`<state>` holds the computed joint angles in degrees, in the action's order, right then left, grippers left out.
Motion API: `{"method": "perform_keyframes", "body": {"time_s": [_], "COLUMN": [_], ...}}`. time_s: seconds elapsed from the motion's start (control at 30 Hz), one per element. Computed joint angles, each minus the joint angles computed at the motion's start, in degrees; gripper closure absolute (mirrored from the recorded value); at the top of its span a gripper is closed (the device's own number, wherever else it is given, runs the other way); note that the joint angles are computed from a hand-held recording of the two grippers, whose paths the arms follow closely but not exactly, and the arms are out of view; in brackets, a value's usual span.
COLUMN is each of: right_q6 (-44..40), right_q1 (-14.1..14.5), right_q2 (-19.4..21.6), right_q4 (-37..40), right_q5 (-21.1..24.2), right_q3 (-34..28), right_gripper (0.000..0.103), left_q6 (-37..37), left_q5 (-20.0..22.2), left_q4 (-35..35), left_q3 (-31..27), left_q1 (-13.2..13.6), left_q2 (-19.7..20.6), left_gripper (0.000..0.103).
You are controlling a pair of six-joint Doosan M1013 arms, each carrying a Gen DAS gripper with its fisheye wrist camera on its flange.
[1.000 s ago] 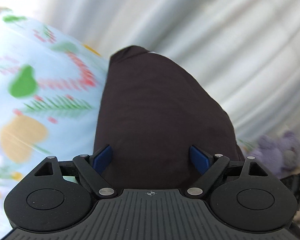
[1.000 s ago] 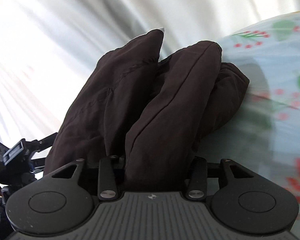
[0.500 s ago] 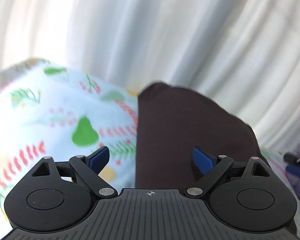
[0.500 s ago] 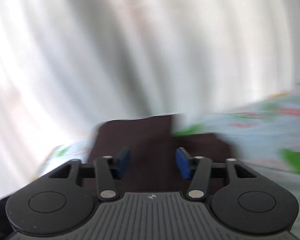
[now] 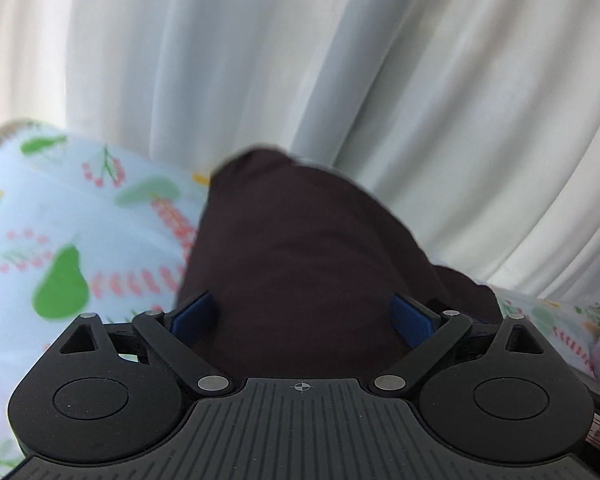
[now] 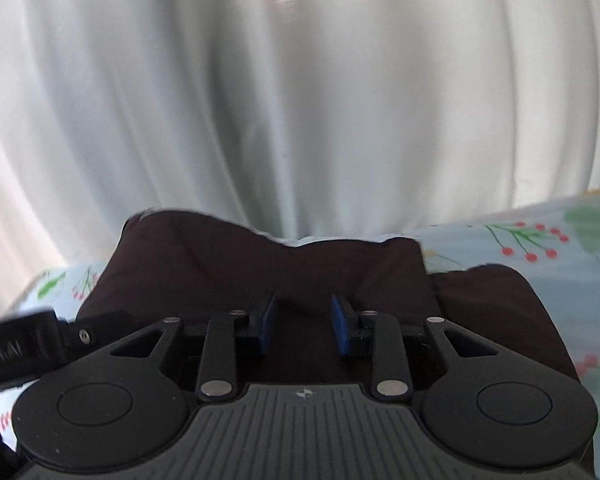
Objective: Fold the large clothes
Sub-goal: 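Press the folded coat bundle down and open both tools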
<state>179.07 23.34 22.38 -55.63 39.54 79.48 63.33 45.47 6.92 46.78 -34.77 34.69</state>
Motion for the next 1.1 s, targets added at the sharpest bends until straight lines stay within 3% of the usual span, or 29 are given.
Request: {"method": "perform_keyframes", "body": {"time_s": [0.03, 0.2, 0.3, 0.47, 0.63, 0.83, 0.93, 1.0, 1.07, 1.1], "right_q6": [2.9, 6.4, 10.0, 6.9, 16.1, 20.3, 22.3, 21.9, 25.9, 27.2], "right_q1": [-0.2, -1.4, -1.1, 2.1, 4.6, 3.9, 4.7, 5.7, 7.3, 7.9], "right_q2": [-0.3, -0.5, -1.5, -4.3, -6.1, -6.0, -6.8, -7.3, -8.6, -9.0], "right_q4": [-1.1, -0.9, -2.8, -3.6, -11.6, -13.4, -14.2, -15.0, -21.3, -23.3], "right_q5": [-0.6, -3.7, -4.7, 2.1, 7.1, 5.0, 5.9, 7.3, 7.7, 7.8], "right_q3": [1.0, 2.2, 3.5, 4.9, 9.3, 10.3, 11.0, 11.3, 14.3, 15.6], "right_gripper": [0.082, 0.083, 0.083, 0.076, 0.072, 0.071, 0.063, 0.048, 0.045, 0.045], "left_q6": [-0.3, -3.7, -3.3, -2.2, -1.9, -2.7, -2.6, -1.0, -0.7, -1.0], "left_q5": [-0.6, -2.1, -1.0, -3.7, -4.2, -4.0, -6.1, -6.7, -7.7, -10.5], "left_q4": [2.3, 8.2, 7.5, 5.2, 5.5, 6.6, 5.1, 1.7, 0.5, 0.0], "left_q3": [0.3, 1.3, 0.6, 3.4, 3.7, 3.2, 5.0, 7.0, 10.7, 14.1], "left_q1": [-0.5, -1.6, -1.3, -0.7, -0.8, -1.0, -0.7, -0.1, 0.1, 0.1], "left_q2": [0.1, 0.7, 1.0, -0.5, -0.6, -0.2, -1.3, -3.0, -5.7, -7.5], "left_gripper": [0.001, 0.0, 0.0, 0.0, 0.0, 0.0, 0.0, 0.0, 0.0, 0.0]}}
